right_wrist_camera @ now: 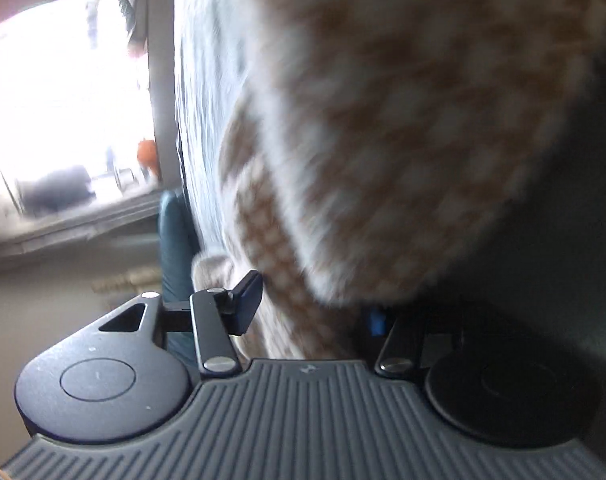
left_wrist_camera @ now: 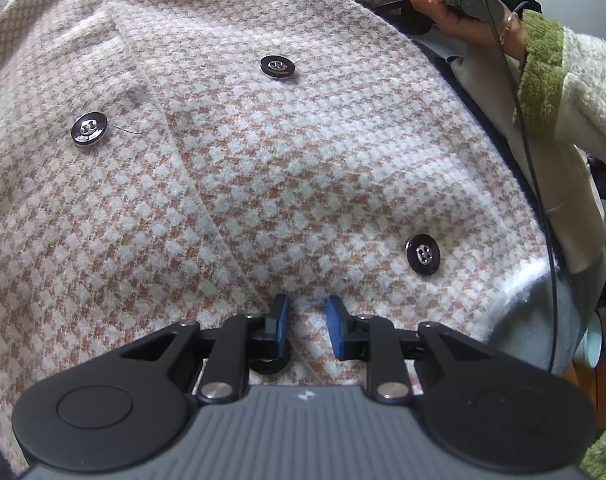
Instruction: Fold clothes
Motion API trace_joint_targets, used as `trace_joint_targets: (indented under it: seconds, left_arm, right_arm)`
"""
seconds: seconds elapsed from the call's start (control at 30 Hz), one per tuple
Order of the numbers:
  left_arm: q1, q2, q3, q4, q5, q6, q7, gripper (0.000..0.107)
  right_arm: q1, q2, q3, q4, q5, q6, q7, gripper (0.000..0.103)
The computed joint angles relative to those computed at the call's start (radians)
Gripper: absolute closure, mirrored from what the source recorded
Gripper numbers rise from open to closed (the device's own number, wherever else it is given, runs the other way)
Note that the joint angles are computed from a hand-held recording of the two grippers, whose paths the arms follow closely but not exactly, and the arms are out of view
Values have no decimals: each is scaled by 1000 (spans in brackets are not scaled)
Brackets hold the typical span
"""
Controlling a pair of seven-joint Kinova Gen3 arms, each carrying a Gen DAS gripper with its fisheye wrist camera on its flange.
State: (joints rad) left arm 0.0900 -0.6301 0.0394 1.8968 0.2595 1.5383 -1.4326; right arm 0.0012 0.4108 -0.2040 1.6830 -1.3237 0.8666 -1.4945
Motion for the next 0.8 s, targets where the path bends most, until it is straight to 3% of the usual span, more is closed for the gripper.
trace_joint_targets:
  seconds: [0.1, 0.17, 0.37, 0.43, 0.5, 0.57, 0.63, 0.7, 0.8]
  left_arm:
    - [2, -2, 2, 1, 0, 3, 1, 84]
    - [3, -5, 0, 1, 0, 6, 0, 84]
    - [7, -18, -4, 8, 0, 5, -7, 84]
    - [8, -26, -1, 9, -1, 8, -9, 84]
    - [6, -27, 6, 7, -3, 8, -7, 84]
    - [5, -29, 13, 6, -4, 10, -4, 84]
    - [5, -29, 17, 6, -5, 7, -2, 84]
    - [4, -31, 21, 8, -5, 3, 2, 84]
    - [4, -30, 23, 5, -7, -1, 5, 84]
  right_arm:
    - [-103, -26, 99, -20, 48, -22, 31, 81]
    - [-195, -51, 192, -66, 129, -24, 37, 87]
    - [-469, -62, 469, -252, 373, 11, 151, 91]
    - [-545, -38, 528, -291, 455, 16, 199, 91]
    - [-547, -7, 519, -326, 517, 45, 182, 92]
    - [-476, -1, 467, -362, 544, 119, 109, 89]
    - [-434, 3, 426, -434, 608, 201, 27, 77]
    - [-458, -20, 455, -481, 689, 282, -32, 65]
    - [-483, -87, 467, -501, 765, 367, 0, 66]
